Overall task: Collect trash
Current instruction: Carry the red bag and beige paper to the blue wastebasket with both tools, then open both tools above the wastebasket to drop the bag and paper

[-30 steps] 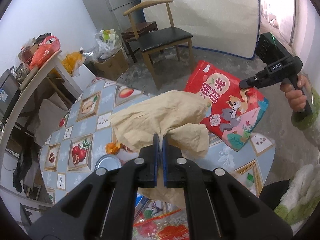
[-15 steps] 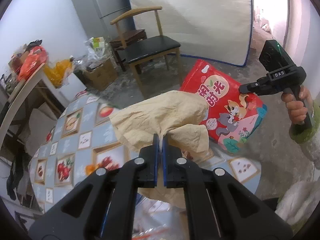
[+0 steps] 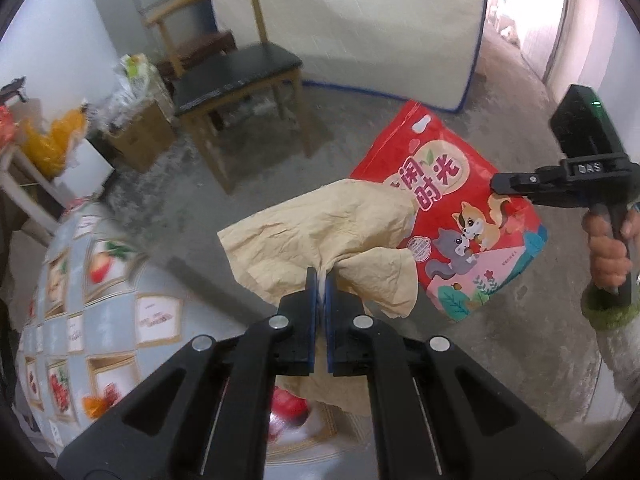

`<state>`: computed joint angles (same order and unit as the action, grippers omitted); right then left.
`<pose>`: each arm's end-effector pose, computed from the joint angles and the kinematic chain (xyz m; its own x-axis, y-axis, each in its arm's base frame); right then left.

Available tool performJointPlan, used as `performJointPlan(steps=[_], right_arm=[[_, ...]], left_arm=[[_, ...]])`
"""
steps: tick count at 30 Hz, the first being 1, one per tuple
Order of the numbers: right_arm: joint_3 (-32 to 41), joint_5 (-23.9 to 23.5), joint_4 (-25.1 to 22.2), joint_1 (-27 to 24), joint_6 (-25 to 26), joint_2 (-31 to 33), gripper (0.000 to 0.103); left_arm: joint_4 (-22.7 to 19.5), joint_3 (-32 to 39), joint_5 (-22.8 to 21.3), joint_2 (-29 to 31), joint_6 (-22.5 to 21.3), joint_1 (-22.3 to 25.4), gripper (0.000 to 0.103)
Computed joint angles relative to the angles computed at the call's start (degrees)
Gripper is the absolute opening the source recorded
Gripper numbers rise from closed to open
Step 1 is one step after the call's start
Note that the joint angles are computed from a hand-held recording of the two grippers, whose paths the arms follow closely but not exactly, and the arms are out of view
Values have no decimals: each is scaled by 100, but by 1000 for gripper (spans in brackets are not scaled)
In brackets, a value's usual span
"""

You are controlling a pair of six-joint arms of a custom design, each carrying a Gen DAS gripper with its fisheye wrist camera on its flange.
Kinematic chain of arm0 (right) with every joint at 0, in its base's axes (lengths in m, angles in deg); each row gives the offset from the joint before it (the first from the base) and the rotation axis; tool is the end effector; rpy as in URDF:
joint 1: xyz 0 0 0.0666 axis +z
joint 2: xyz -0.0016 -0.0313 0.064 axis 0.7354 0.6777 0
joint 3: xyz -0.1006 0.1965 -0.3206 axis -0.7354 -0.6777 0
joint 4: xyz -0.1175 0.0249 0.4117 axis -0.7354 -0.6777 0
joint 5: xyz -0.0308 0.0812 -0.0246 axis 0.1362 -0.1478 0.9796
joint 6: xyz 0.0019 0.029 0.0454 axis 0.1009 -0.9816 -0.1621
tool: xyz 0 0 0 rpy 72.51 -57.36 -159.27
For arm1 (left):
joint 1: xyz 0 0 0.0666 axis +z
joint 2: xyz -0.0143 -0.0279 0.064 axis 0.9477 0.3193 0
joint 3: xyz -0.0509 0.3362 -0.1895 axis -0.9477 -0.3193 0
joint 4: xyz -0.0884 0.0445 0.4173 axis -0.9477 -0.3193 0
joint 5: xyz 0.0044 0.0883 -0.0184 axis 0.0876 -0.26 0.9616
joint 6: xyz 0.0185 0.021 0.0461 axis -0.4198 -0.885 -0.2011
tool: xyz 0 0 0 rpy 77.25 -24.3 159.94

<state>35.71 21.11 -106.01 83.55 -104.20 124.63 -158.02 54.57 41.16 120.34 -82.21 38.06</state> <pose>0.3059 0.2351 0.5449 -0.8396 0.4772 -0.2596 0.0186 0.5029 0.8642 0.3631 -0.2381 0.6560 -0.6609 0.5608 -0.4987 0.6096 0.7887 0.0790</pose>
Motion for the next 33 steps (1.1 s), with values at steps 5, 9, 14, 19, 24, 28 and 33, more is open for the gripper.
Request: performJointPlan(steps=[5, 9, 14, 19, 24, 28, 33], right_arm=[[-492, 129, -209, -396, -162, -283, 3], [-872, 135, -257, -713, -385, -379, 3], [-1237, 172, -288, -996, -647, -331, 3], [-1566, 249, -14, -1251, -959, -218, 3], [-1672, 471, 222, -1334, -954, 124, 5], [-1834, 625, 349, -1327, -952, 392, 13], [-2038, 833, 171, -1196, -1103, 451, 28]], left_arm=[[-183, 339, -30, 843, 310, -319, 2], [-304, 642, 42, 1537, 610, -466, 2], [-280, 748, 174, 2124, 976, -582, 2], [-189, 807, 334, 2582, 1506, -656, 3], [38, 842, 218, 2767, 1813, -715, 11], [259, 753, 327, 2722, 1930, -698, 41], [432, 690, 366, 2602, 1904, -676, 45]])
